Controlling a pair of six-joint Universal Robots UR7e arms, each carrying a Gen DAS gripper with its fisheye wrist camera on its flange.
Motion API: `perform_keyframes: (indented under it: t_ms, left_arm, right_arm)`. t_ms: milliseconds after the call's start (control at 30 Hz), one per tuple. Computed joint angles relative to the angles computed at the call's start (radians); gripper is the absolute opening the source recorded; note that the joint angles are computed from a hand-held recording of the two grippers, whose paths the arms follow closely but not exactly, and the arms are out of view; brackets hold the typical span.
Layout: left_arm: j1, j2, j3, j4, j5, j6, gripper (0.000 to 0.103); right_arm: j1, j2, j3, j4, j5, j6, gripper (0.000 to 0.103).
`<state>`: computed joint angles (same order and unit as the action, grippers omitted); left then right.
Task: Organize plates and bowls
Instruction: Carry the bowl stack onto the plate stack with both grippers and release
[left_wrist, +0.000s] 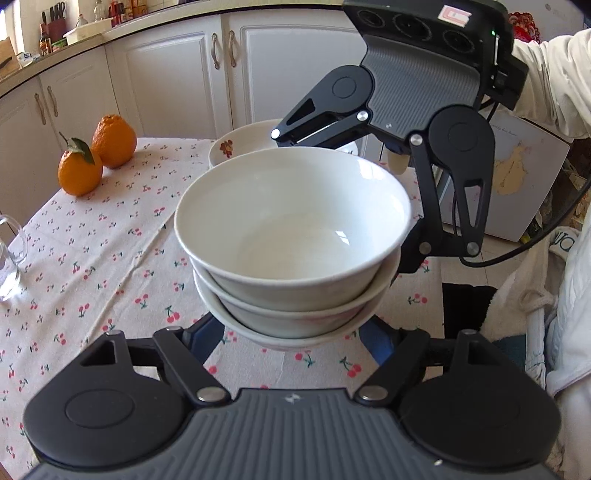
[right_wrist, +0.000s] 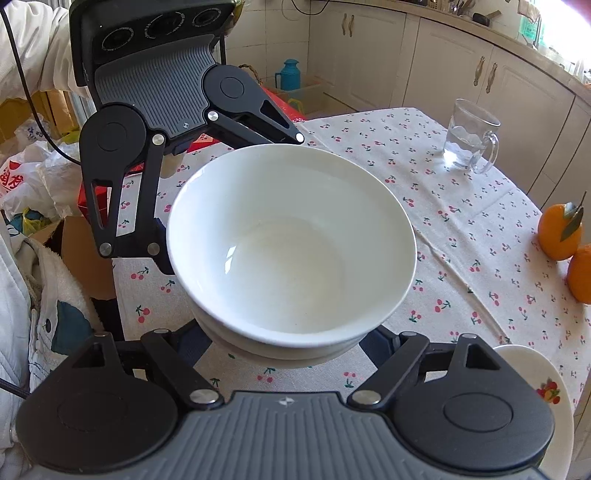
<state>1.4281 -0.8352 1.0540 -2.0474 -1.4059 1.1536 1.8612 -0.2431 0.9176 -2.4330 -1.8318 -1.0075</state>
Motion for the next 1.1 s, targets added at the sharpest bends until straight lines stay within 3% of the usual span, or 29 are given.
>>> perform_keyframes:
  t_ms: [233,433,867,1100]
  left_arm:
    - [-0.038,0.065,-0.069,-0.012,-0.045,0.047,0.079]
    - [-0.064,0.176,-0.200,0.029,-0.072,0.089,0.079]
    - [-0.068,0.403,-0.502,0.199,-0.096,0.091,0.079]
    - [-0.069,0.438,-0.554,0.225,-0.086,0.078,0.079]
  right_arm:
    - [-0.014,-0.077,0.058,-0.048,-0.015,0.000,0.088]
    - [-0.031,-0.127,0.089,-0.098,-0.071,-0.006,0.088]
    - [-0.092,-0.150,0.093,-0.120,-0.159,0.050,0.088]
    - [-0.113,-0.141,0.067,-0.094,-0.146,0.079,0.088]
